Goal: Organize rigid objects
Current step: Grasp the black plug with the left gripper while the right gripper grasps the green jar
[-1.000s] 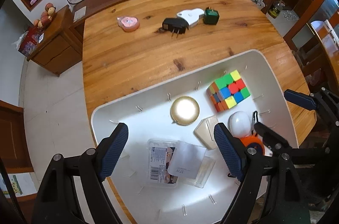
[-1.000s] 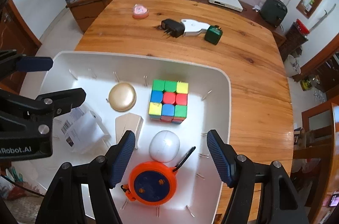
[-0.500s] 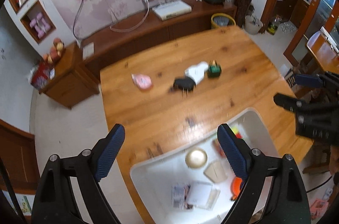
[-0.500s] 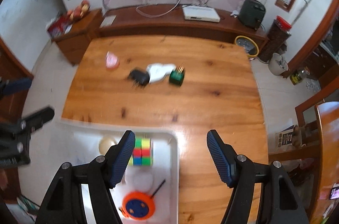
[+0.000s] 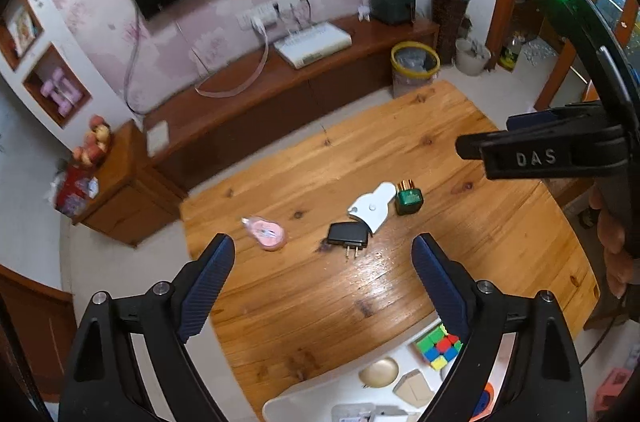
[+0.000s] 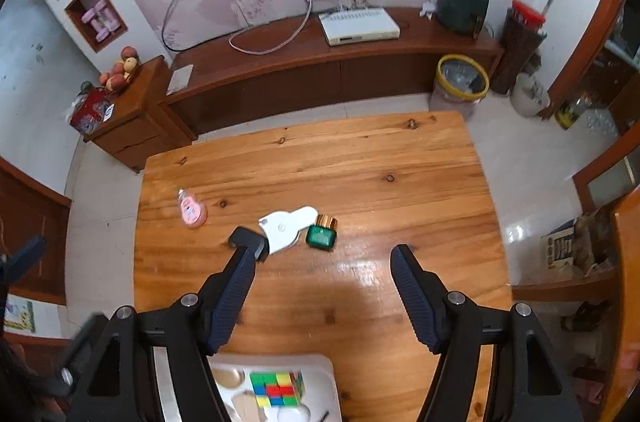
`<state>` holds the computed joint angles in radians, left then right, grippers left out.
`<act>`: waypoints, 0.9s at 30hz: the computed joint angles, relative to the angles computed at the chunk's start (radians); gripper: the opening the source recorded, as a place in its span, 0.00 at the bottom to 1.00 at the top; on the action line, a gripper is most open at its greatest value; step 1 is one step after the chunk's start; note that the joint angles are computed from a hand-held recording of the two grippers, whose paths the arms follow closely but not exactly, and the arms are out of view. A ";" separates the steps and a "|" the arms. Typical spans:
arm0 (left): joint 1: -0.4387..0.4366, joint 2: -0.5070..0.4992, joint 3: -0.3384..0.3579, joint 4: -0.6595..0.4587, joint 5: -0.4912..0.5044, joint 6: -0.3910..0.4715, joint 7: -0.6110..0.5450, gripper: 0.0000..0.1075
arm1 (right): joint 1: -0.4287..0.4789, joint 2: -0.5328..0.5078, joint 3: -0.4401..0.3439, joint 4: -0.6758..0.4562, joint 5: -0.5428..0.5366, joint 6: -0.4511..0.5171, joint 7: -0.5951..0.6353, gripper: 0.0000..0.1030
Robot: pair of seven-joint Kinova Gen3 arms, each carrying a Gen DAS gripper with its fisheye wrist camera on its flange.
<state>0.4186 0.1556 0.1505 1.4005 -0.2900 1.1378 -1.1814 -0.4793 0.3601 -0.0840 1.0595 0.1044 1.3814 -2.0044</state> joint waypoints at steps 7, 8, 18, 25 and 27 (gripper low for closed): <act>-0.047 0.183 -0.022 -0.046 0.126 0.001 -0.087 0.85 | 0.060 0.157 0.003 -0.029 -0.088 -0.004 0.019 0.69; -0.048 0.203 -0.026 -0.047 0.135 -0.002 -0.092 0.85 | 0.066 0.173 0.003 -0.025 -0.101 -0.008 0.020 0.69; -0.088 0.353 -0.054 -0.100 0.245 0.008 -0.105 0.85 | 0.098 0.310 -0.004 -0.042 -0.197 -0.016 0.013 0.57; -0.096 0.382 -0.057 -0.106 0.272 0.009 -0.115 0.85 | 0.079 0.352 0.007 -0.055 -0.183 -0.008 -0.007 0.40; -0.092 0.391 -0.057 -0.112 0.269 0.010 -0.122 0.85 | 0.076 0.346 0.009 -0.045 -0.176 -0.021 -0.008 0.40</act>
